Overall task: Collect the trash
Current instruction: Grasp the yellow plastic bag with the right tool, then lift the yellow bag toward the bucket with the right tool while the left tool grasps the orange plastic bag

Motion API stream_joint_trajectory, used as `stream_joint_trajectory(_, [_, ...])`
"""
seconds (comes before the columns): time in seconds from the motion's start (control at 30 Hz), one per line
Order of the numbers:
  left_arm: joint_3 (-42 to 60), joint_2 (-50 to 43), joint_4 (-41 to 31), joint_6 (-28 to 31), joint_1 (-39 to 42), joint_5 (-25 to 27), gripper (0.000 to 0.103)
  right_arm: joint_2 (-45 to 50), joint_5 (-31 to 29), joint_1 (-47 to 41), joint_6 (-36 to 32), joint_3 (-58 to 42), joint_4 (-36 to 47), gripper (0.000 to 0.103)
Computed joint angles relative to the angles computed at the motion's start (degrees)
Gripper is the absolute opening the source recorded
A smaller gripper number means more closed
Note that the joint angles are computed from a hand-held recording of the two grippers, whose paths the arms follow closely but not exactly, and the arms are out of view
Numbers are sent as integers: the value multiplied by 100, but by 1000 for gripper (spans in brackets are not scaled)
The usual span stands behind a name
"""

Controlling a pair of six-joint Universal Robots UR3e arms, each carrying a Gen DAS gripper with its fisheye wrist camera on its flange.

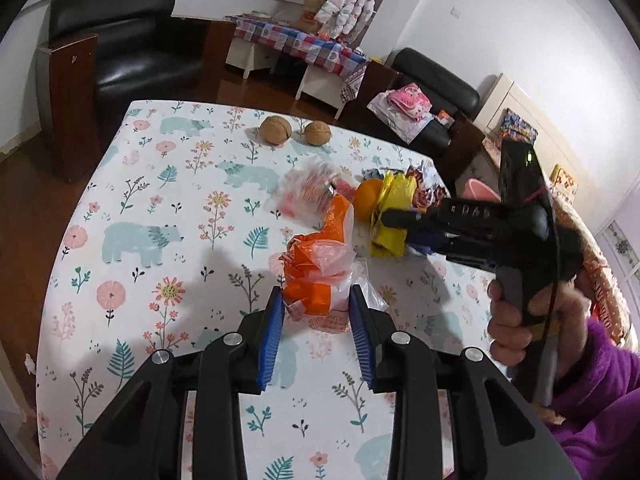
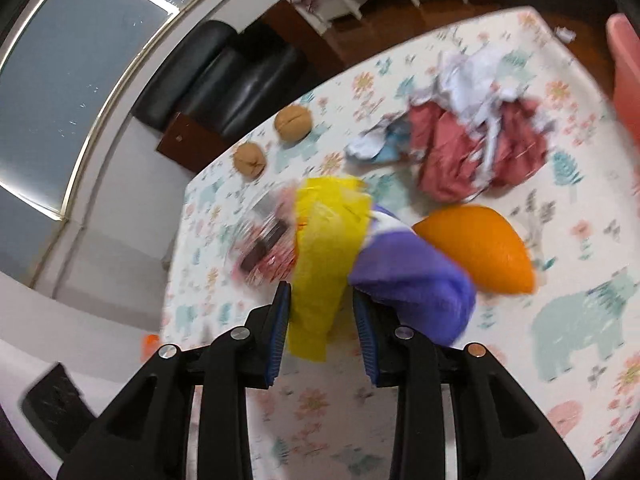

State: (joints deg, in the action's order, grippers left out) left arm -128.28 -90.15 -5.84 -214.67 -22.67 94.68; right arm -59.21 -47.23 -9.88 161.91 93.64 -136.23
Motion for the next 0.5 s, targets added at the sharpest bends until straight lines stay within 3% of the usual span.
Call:
stream_joint_trajectory(0.03, [-2,-8,40,-6,15,-20,32,-19,72,-52,-171,12,150,32])
stream_joint_trajectory(0.1, [31,-49,49,0,2,-1,32,-24,145,-101,-357,15,259,20])
stream_joint_trajectory(0.33, [471,-343,-195,-193,-230,487,32,-856,210,-309,-1289,900,71,19])
stream_joint_trajectory(0.5, [1017,-764,-250,-264,-426,835,32,-1791,189,-728,-1750,1928,-759,19])
